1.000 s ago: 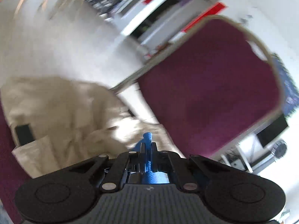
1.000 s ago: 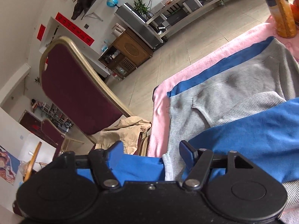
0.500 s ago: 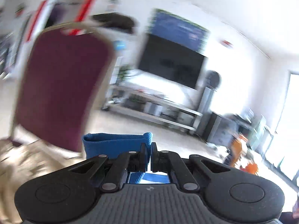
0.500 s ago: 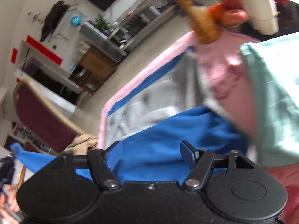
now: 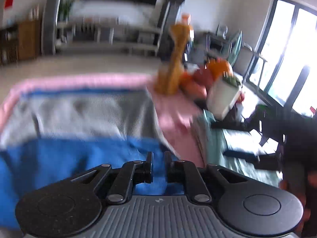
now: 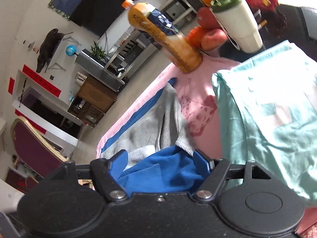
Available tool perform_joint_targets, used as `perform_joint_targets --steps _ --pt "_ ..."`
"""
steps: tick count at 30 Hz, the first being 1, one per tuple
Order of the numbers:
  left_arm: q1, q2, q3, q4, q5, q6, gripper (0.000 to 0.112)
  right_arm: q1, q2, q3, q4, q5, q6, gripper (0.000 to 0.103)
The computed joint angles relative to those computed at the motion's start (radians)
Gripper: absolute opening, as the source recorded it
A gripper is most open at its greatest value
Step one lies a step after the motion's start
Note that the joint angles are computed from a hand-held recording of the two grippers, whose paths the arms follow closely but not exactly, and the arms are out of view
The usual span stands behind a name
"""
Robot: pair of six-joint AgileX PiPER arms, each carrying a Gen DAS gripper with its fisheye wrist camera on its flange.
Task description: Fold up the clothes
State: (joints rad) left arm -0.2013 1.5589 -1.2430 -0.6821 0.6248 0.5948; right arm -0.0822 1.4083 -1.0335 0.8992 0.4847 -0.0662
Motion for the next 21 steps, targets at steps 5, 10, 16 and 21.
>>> perform_joint_targets --steps 5,10,16,21 --pt "0.183 -0.057 -0.007 -0.014 0.149 0.124 0.03 0.0 0.026 -0.019 -0.004 0.038 -0.01 0.072" --pt "0.449 -0.053 -0.034 -0.056 0.149 0.273 0.033 0.094 0.084 -0.092 -0.153 0.07 0.069 0.072" --pt "0.523 0.114 -0.101 0.202 -0.064 0.068 0.0 0.194 0.286 -0.342 -0.404 0.194 0.231 0.053" --pt "0.472 0.27 -0.266 0.479 0.18 -0.147 0.0 0.205 0.408 -0.468 -0.437 0.23 0.237 0.053"
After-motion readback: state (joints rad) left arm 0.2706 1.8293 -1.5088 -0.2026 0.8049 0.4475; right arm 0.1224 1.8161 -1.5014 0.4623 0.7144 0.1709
